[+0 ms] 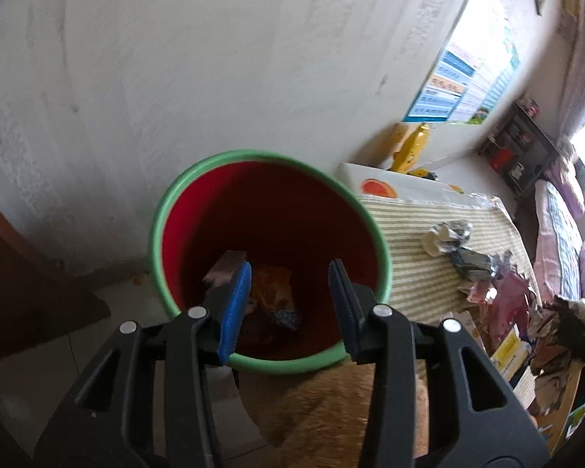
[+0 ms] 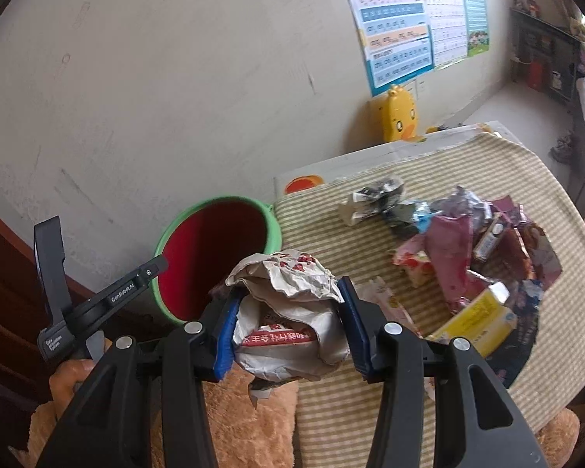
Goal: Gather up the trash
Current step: 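Move the crumpled wrapper over the bucket and open the right gripper, then grasp the white-pink snack tubes with the left gripper while the right gripper grasps the yellow box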
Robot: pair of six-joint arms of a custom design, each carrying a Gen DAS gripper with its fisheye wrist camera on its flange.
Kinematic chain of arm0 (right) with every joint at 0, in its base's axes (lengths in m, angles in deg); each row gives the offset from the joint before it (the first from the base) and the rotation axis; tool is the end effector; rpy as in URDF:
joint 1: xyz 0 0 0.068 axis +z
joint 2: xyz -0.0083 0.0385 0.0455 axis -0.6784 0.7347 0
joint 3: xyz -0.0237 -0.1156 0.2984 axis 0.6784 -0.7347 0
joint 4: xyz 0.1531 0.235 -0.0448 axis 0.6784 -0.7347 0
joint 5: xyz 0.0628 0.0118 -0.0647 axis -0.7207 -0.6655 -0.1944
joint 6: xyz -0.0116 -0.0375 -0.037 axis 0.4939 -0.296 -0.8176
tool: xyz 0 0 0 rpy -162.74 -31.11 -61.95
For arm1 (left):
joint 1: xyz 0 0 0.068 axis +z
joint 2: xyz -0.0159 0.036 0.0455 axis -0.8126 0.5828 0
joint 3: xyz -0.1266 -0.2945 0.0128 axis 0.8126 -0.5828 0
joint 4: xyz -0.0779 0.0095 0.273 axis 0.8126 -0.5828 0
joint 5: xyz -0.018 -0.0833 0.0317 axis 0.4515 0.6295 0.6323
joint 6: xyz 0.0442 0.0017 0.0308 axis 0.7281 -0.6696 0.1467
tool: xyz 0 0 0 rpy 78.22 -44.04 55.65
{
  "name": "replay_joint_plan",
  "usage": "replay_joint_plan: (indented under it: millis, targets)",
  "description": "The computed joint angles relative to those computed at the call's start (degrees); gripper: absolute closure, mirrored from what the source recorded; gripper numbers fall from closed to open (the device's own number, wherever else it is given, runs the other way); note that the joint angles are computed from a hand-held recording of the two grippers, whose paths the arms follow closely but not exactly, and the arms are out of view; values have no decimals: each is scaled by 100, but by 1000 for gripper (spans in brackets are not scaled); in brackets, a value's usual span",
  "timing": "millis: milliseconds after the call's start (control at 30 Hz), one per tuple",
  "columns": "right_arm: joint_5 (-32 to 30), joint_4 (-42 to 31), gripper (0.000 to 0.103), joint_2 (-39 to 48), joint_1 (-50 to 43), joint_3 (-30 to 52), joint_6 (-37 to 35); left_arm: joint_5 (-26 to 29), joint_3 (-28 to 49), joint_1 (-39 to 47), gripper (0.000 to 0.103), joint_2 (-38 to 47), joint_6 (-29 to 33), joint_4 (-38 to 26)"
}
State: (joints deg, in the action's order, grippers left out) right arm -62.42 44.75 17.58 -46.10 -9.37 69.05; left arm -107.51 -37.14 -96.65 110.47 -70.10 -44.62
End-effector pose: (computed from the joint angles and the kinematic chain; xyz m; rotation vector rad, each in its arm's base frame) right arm 0.2924 -0.0001 0.1718 -0.4109 2.4893 0.5391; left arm 0.2831 -0.2347 0.0982 -0.6372 2.3910 -0.1081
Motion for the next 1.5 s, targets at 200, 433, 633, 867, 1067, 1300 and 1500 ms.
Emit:
replay_joint_plan:
  millis: [200, 433, 633, 867, 1067, 1300, 1500]
  targets:
    - [-34, 287, 57, 717, 726, 447, 404, 46, -67, 43, 62, 56, -143, 11]
    - [-508, 610, 32, 1633, 1448, 1324, 1138, -115, -18, 7, 48, 61, -263, -201]
    - [-646, 823, 28, 1466, 1256, 1210, 1271, -156, 25, -56, 42, 58, -338, -379]
    - [-366, 1305, 20, 521, -29, 30, 278, -132, 471, -261, 34, 245, -1, -485]
    - [-384, 888, 18, 508, -1910, -503, -802, -108, 1168, -682, 23, 572, 585, -479]
    - [-257, 869, 18, 1076, -3280, -505, -1236, 1475, 2575, -755, 18, 1656, 732, -496]
    - [-713, 635, 18, 1242, -3679, -395, -1489, 1634, 4497, -778, 18, 2895, 347, -1861]
